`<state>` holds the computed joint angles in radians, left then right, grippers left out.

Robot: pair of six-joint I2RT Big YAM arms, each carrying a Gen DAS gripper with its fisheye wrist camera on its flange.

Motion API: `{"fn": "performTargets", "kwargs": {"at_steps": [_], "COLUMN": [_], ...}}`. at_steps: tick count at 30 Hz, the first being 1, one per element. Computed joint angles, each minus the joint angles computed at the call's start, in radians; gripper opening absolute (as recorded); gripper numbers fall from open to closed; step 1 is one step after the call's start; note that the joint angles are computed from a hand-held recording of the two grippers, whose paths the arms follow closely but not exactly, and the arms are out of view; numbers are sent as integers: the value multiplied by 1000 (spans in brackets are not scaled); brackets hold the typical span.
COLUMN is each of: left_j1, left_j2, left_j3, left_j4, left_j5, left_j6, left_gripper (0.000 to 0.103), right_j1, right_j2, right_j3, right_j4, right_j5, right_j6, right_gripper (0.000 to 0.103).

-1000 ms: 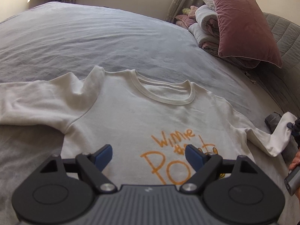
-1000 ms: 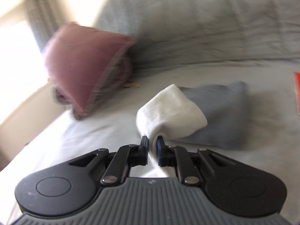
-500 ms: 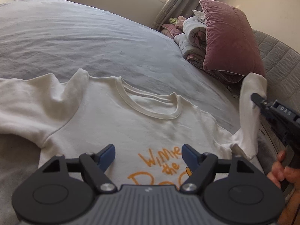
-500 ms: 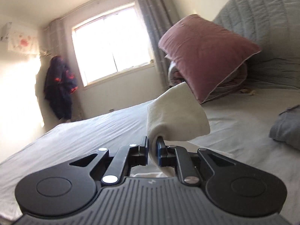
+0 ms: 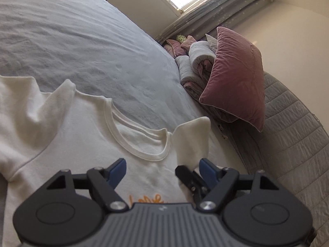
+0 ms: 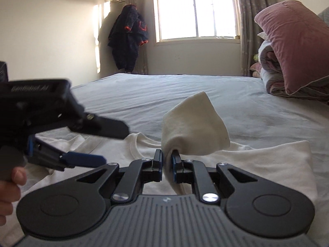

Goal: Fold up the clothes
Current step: 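Lift the sleeve cuff with the right gripper toward the sweatshirt body, then grasp the sweatshirt side edge with the left gripper while the right gripper carries the sleeve across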

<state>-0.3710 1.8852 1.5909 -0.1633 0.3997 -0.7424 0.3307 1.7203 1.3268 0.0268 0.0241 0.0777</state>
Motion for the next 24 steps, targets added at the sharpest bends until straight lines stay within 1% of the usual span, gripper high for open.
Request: {"fn": "performTargets", "kwargs": {"at_steps": [2, 6, 9, 12, 14, 15, 16, 17, 18, 21, 24], "left_j1": [3, 12, 21, 23, 24, 27, 29, 33, 35, 41, 40], "left_j2": [18, 32, 27, 21, 14, 9, 4, -2, -7, -22, -39], "left_j3": [10, 12, -2, -7, -13, -19, -25, -35, -42, -62, -69], "left_j4": [26, 39, 58, 49, 39, 41, 43, 48, 50, 48, 10], "left_j5": [22, 21, 27, 21, 9, 6, 3, 3, -2, -29, -81], "left_j6": [-40, -86, -115, -112, -103, -106, -110, -119, -130, -142, -114], "left_gripper": [78, 78, 78, 78, 78, 78, 78, 78, 78, 78, 78], "right_j1": [2, 10, 4, -8, -18, -20, -22, -25, -27, -32, -32], "right_j2": [8, 21, 25, 19, 22, 20, 18, 17, 15, 9, -6], "right_j3": [13, 31, 46, 48, 61, 62, 63, 64, 65, 67, 52], "right_j4": [-28, -77, -112, -153, -179, -183, -186, -189, -192, -195, -172], "right_j5": [-42, -99, -155, -293, -383, -413, -442, -471, -499, -563, -567], "right_j6": [-21, -61, -52, -7, 11, 15, 19, 22, 26, 27, 46], "right_gripper": [13, 14, 15, 16, 19, 27, 41, 46, 49, 50, 53]}}
